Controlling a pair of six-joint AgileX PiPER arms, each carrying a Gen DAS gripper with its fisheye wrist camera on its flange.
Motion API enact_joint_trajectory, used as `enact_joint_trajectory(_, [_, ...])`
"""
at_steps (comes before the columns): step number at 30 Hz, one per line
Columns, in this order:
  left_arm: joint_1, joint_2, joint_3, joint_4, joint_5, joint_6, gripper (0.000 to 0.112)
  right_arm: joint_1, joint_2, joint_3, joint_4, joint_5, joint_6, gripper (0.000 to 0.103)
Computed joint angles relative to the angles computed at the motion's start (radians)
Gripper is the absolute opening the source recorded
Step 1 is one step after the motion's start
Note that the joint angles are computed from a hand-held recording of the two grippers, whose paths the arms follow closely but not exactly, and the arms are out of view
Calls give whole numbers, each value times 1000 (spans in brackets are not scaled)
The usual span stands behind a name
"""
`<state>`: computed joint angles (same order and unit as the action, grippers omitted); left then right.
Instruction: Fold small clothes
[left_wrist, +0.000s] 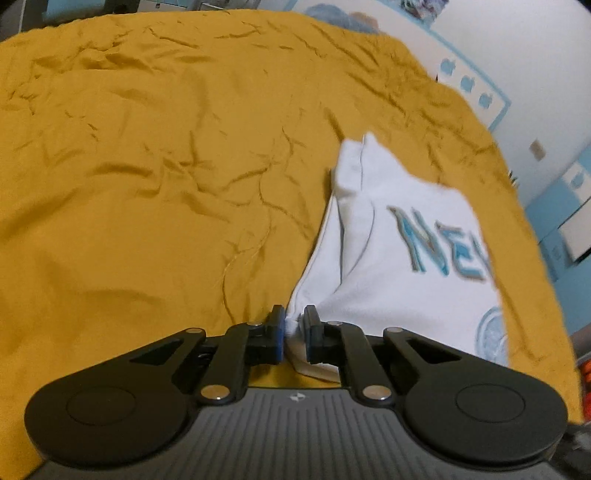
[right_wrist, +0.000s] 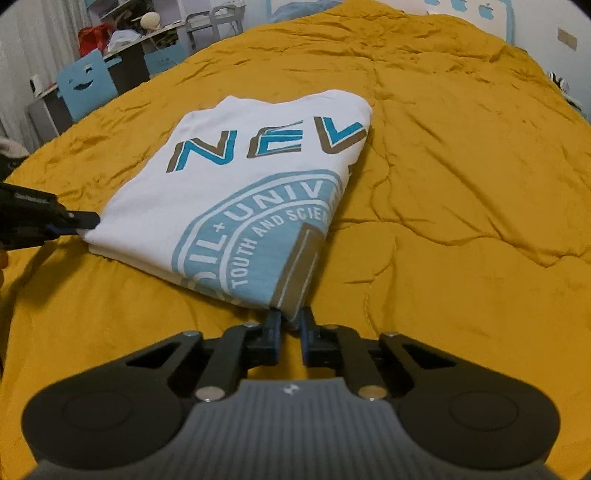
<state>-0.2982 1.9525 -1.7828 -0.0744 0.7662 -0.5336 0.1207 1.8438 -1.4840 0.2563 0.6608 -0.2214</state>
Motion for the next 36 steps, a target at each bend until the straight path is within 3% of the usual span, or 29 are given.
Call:
enact_joint_trajectory(4, [-11, -9, -3, 21, -1, -1, 11, -5, -36, 34, 18, -28, -9, 0])
enact_joint_trajectory(14, [-11, -33, 30, 35, 8, -10, 14, -1, 11, 14, -31, 18, 25, 0])
enact_joint_trajectory(19, [-36, -65, 51, 101, 22, -64, 16, -25, 5, 9, 22, 39, 1, 0])
enact_joint_trajectory(24, [-68, -93, 75, 188, 81, -135, 13, -33, -17, 23, 6, 58, 20, 0])
enact_joint_trajectory(29, [-84, -181, 155, 226, 18, -197, 13, -55, -80, 62, 30, 45, -13, 0])
enact_joint_trajectory(36, [-102, -106, -55, 198, 50, -103, 13, -43, -66, -24, 47, 38, -15, 2])
